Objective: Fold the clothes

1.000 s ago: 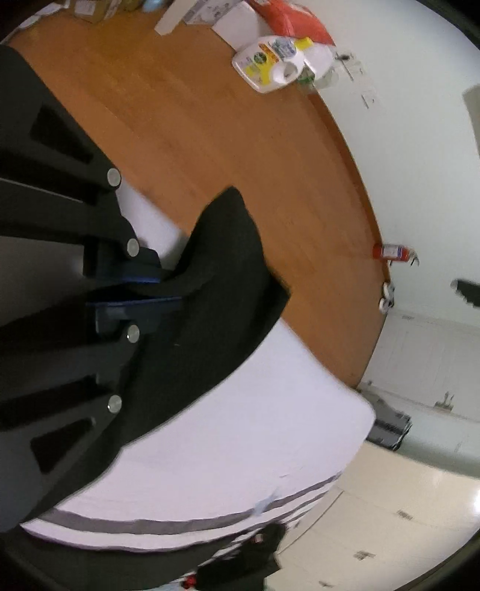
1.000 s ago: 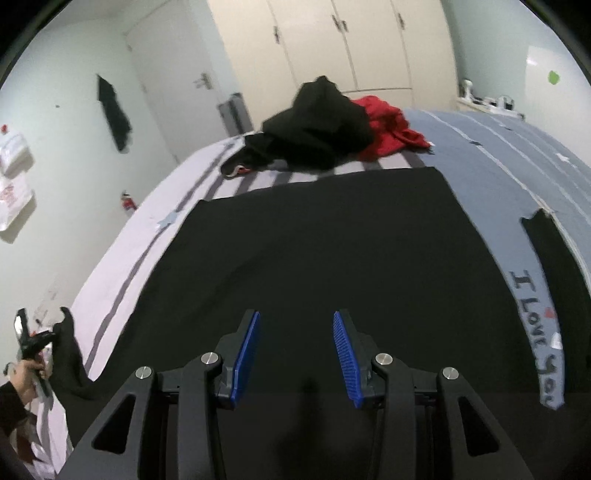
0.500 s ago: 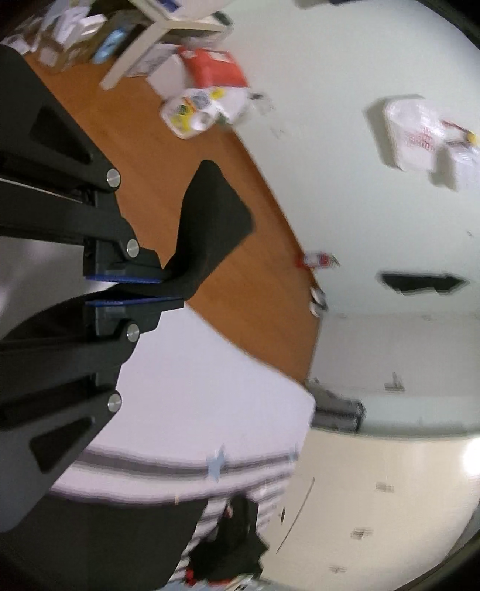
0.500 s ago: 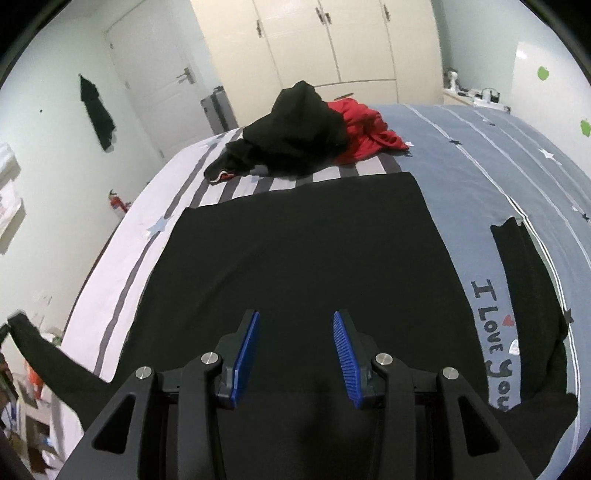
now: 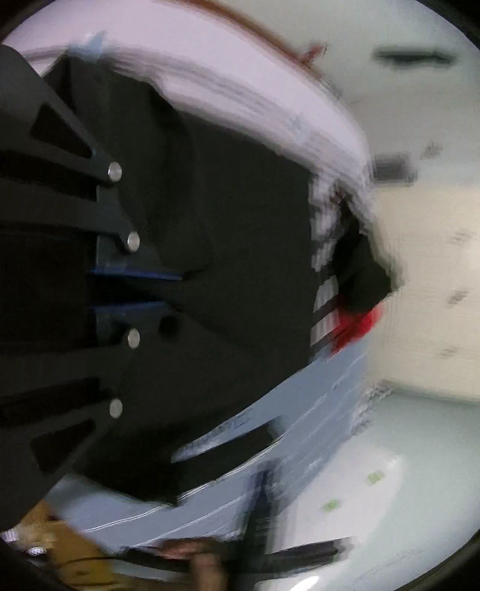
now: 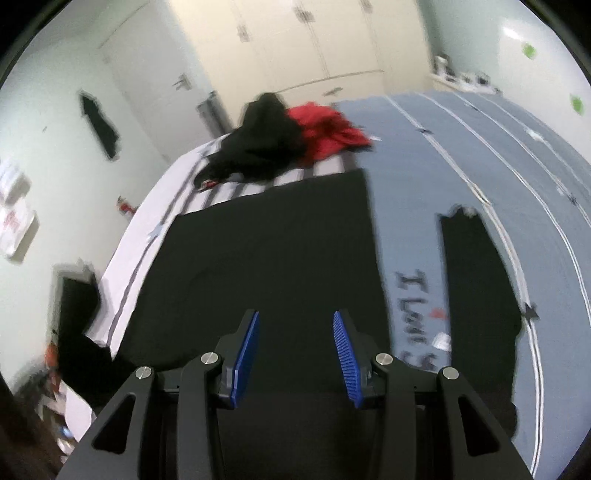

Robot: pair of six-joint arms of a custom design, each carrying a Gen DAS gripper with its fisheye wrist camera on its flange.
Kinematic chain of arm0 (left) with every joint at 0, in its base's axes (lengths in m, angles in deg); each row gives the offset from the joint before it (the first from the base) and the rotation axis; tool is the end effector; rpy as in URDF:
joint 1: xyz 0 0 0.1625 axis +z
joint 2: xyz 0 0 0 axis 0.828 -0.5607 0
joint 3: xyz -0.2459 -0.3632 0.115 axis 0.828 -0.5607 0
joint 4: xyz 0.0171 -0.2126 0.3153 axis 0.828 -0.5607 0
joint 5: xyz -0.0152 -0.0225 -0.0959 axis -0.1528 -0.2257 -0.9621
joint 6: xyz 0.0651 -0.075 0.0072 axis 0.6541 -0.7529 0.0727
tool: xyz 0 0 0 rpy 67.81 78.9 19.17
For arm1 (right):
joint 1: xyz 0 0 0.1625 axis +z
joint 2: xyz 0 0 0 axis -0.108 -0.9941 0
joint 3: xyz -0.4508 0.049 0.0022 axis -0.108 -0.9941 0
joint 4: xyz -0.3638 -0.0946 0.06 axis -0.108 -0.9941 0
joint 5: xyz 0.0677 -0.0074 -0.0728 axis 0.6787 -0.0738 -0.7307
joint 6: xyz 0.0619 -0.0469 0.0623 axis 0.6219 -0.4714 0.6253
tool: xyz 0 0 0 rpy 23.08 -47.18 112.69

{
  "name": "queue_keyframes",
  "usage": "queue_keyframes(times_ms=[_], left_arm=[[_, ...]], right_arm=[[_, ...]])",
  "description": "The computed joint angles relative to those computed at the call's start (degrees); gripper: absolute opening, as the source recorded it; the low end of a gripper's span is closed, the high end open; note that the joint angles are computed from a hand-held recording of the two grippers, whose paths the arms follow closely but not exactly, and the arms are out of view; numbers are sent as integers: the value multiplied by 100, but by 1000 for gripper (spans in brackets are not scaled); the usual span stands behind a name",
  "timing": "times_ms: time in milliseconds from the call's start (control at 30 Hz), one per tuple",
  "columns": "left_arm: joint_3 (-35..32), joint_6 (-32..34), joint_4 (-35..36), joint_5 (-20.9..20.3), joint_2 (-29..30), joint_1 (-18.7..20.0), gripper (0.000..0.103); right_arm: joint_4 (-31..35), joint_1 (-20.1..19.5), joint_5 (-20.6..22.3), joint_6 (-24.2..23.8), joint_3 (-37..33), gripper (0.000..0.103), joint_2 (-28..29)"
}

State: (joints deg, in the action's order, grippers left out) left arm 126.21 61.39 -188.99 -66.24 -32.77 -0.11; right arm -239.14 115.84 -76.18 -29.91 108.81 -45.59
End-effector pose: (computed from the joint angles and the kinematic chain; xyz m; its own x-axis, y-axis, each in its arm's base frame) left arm -0.2493 -0.7160 0.2760 -0.7968 0.2038 -0.5688 0.4820 0.7820 -0.3951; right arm 0.2669 -0.5863 0.2246 -0.7936 0.5175 0.3201 0.0206 0.5486 -0.8358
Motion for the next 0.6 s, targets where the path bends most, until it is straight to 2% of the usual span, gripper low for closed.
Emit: queue_keyframes(times_ms=[33, 100, 133, 167, 200, 233, 267, 300, 333, 433, 533, 600], left_arm=[[13, -190, 358, -133, 89, -30, 11], [149, -385, 594, -459, 8, -27, 11], [218, -454, 685, -610, -34, -24, 17], [337, -326, 587, -602, -144, -18, 31], [453, -198, 492, -594, -252, -11, 40], [569, -73, 396, -583, -364, -3, 55], [737, 19, 275, -515, -526, 17, 64], [889, 115, 169, -437, -681, 40, 67], [950, 201, 204, -213, -772, 85, 70], [1144, 128, 543, 688, -937, 169, 70], [1318, -21, 788, 1681, -1172, 427, 70], [1285, -132, 883, 2156, -1238, 622, 70]], right_arm=[[-26, -37, -9, 133, 155, 41, -80], [-55, -115, -17, 390, 454, 42, -229], [-11, -156, -1, 503, 579, 42, -277], [46, -196, 35, 630, 688, 42, -315], [132, -237, 120, 789, 761, 44, -332], [212, -278, 208, 941, 831, 45, -347], [292, -315, 295, 1079, 883, 46, -350], [371, -338, 383, 1184, 891, 46, -322], [425, -356, 492, 1252, 887, 46, -273], [599, -387, 891, 1432, 809, 51, -86], [973, -415, 1332, 1659, 656, 54, 115], [1114, -422, 1546, 1778, 569, 54, 239]])
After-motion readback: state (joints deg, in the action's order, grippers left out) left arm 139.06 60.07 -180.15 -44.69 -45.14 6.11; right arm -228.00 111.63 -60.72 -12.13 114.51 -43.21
